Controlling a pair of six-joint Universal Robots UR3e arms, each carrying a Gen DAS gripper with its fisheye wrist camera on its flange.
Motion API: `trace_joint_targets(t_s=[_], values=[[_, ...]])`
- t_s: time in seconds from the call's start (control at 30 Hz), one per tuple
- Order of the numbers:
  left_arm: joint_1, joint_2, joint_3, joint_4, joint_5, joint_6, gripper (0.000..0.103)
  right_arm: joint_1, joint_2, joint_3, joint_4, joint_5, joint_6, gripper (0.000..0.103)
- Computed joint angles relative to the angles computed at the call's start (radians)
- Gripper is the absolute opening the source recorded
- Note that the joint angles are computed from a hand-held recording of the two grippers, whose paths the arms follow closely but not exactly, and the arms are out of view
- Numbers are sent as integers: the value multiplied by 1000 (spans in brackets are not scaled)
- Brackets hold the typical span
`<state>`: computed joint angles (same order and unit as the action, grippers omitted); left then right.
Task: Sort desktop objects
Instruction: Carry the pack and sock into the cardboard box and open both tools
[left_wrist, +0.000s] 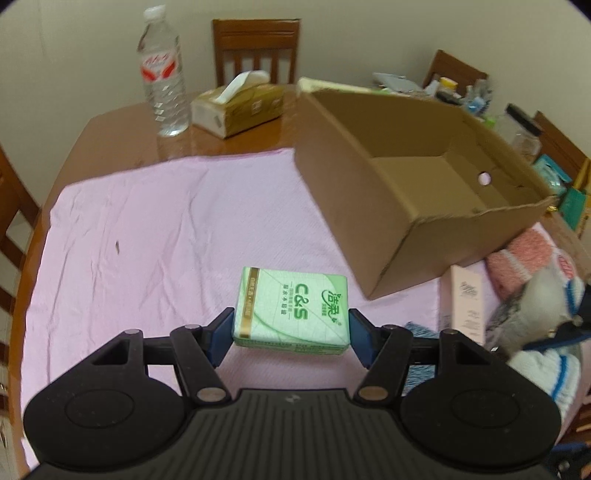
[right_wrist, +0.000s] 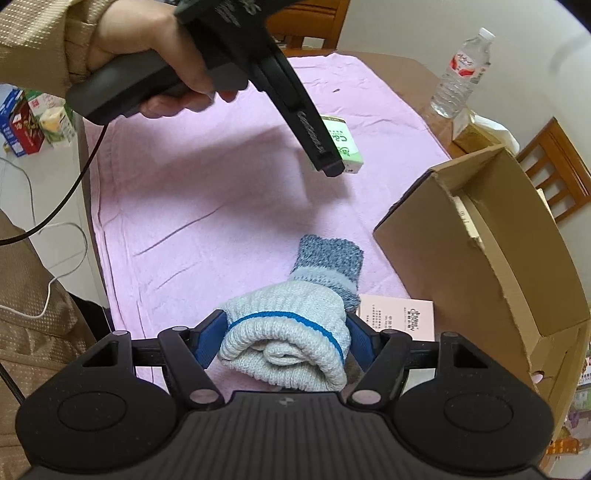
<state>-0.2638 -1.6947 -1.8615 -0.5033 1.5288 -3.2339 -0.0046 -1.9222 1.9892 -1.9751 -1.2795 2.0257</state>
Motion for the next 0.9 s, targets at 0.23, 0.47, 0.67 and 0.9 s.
trace_joint_targets(t_s=[0.23,0.47,0.67,0.9], values=[[10,19,112,-74,-74,77,64,-33,8,-75,23,30,36,74],[-16,-82,325,-133,-112,121,64,-82,37,-156,-13,50,75,74],[-46,-239,559,-192,-140,143,64,-135,106,-235,-81,41,152,74],[-80,-409,789,-255,-139,132,64,-199,245,-363,-124,45,200,74]])
